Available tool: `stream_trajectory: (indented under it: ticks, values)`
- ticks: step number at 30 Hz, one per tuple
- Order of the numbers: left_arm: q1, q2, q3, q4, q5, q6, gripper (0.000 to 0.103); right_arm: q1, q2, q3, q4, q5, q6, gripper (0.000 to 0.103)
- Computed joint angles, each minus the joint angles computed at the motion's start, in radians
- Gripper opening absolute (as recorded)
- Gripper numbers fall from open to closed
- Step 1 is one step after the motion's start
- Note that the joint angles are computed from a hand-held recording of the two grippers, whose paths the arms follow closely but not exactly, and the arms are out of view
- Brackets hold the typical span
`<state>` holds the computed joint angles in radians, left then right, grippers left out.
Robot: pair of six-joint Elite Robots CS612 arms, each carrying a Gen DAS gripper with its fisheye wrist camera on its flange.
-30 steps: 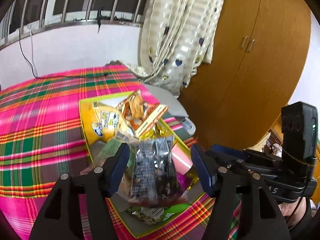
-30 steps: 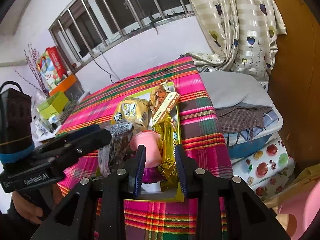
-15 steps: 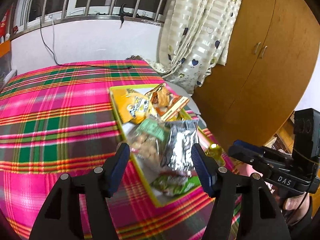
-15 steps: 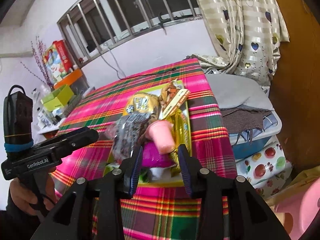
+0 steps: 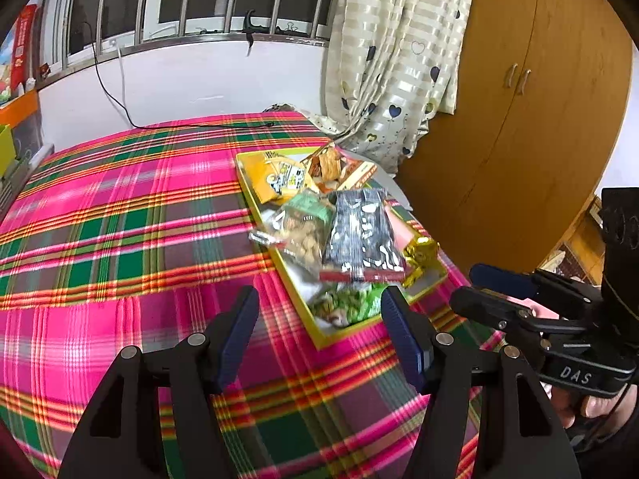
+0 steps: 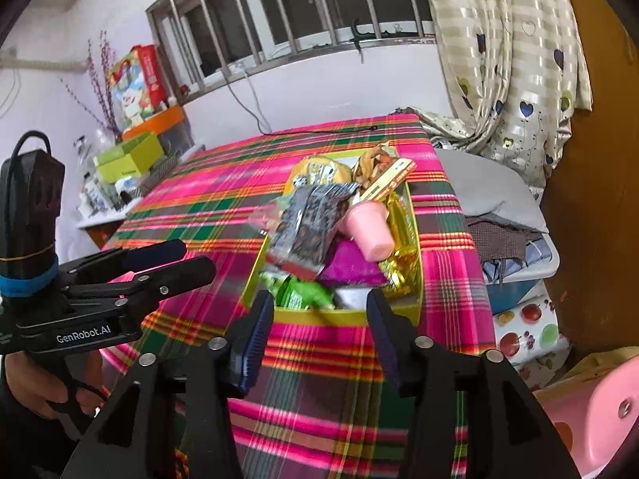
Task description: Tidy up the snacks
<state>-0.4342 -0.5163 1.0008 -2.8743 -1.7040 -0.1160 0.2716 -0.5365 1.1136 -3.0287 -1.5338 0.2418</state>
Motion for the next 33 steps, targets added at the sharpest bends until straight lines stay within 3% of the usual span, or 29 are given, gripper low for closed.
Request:
stream_trajectory:
  ticks: [13,33]
  values:
    - [-0.010,-0.028,0.068,-0.024,0.059,-0.014,0.064,0.020,-0.002,0.012,0.031,-0.049,-0.033,0.055]
    - [-0.013,-0.033,0.083,-0.005,0.078,-0.020,0.064,0.022,0.011,-0.011,0.072,-0.033,-0.041,0.056]
